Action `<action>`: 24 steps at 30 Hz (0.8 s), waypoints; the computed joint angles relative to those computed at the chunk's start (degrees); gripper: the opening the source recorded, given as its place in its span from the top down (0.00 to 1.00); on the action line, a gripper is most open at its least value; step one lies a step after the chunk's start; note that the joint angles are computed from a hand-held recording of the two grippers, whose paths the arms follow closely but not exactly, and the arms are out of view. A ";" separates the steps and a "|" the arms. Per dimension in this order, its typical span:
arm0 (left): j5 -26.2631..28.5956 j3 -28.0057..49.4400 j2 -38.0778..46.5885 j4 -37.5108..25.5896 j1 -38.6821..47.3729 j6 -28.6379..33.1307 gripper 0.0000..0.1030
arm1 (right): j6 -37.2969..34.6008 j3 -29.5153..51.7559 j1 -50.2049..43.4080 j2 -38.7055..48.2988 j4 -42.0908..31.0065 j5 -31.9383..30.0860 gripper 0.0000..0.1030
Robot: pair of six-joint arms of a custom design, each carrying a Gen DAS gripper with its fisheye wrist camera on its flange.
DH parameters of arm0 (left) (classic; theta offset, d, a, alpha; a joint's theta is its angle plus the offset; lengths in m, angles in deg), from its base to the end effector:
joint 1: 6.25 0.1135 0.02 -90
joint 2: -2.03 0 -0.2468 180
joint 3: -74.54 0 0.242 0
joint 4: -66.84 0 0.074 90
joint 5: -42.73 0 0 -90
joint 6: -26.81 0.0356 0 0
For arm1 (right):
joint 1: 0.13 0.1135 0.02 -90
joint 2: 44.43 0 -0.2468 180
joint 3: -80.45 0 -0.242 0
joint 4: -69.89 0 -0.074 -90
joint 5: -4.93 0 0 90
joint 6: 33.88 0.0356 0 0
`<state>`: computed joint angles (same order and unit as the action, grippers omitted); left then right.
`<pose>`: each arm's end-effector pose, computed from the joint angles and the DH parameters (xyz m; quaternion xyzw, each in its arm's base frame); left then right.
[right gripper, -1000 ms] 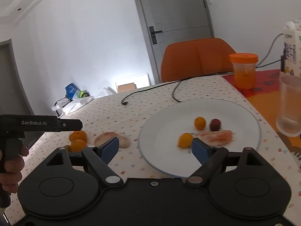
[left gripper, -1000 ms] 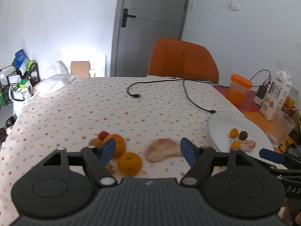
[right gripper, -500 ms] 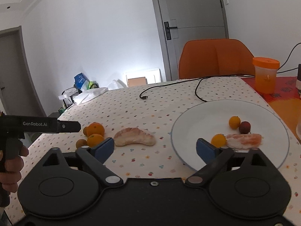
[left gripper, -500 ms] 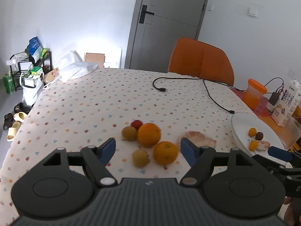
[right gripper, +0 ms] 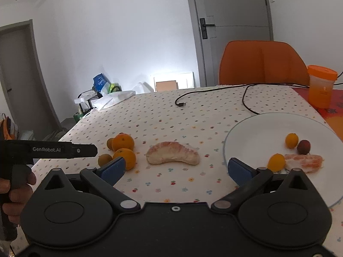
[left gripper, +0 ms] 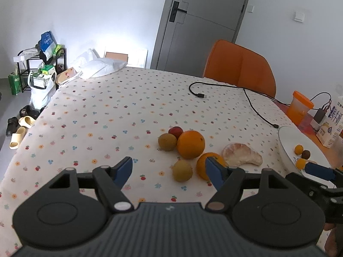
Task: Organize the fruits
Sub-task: 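Grasp a kiwi with left gripper while right gripper reaches a large orange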
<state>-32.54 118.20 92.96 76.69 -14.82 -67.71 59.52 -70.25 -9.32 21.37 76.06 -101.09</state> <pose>0.2699 -0.0498 0.1166 0.0882 0.8866 -0.1642 0.4233 0.2057 -0.0233 0.1400 0.0253 0.8614 0.0958 0.4981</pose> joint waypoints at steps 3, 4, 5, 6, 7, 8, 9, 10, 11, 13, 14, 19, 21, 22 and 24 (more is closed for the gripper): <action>1.52 0.47 1.35 0.34 0.22 -0.19 0.33 | -0.18 0.70 1.05 1.20 0.39 0.13 0.00; 2.07 0.61 1.89 0.71 0.32 -0.16 0.36 | -0.20 0.91 1.37 1.63 0.51 0.16 0.00; 2.36 0.84 2.53 0.97 0.24 -0.07 0.42 | -0.18 1.17 1.67 2.06 0.59 0.17 0.00; 2.53 1.26 3.24 0.87 0.08 0.00 0.46 | -0.10 1.46 1.99 2.59 0.80 0.13 0.00; 2.82 1.86 4.01 0.57 0.03 -0.08 0.54 | -0.04 1.64 2.21 2.97 0.97 0.06 0.00; 3.11 2.38 4.77 0.42 0.00 -0.23 0.59 | -0.01 1.77 2.43 3.35 1.25 -0.05 0.00; 3.32 2.86 5.40 0.25 -0.09 -0.28 0.61 | -0.06 1.85 2.52 3.70 1.57 -0.28 0.00; 3.25 3.16 5.86 0.31 -0.28 -0.24 0.62 | -0.05 1.99 2.70 4.08 1.81 -0.41 0.00; 3.22 3.30 6.17 0.54 -0.44 -0.18 0.62 | 0.01 2.11 2.97 4.31 1.86 -0.38 0.00; 3.70 3.70 6.88 0.89 -0.54 0.11 0.62 | 0.04 2.58 3.18 5.09 2.10 -0.81 0.01; 3.75 3.85 7.18 0.99 -0.62 0.15 0.65 | 0.09 2.86 3.24 5.64 2.34 -1.11 0.01; 5.63 5.21 9.31 0.79 -0.28 -0.09 0.78 | 0.29 5.17 4.41 9.50 3.05 -1.98 0.08; 5.51 5.26 9.41 1.00 -0.38 0.41 0.78 | 0.06 6.10 5.14 11.17 3.53 -1.88 0.08; 5.74 5.51 9.43 0.62 -0.19 0.46 0.78 | 0.14 6.58 5.44 11.95 3.61 -1.90 0.12; 5.79 5.92 9.35 0.03 0.41 0.49 0.78 | 0.47 7.81 5.74 13.83 3.51 -2.63 0.18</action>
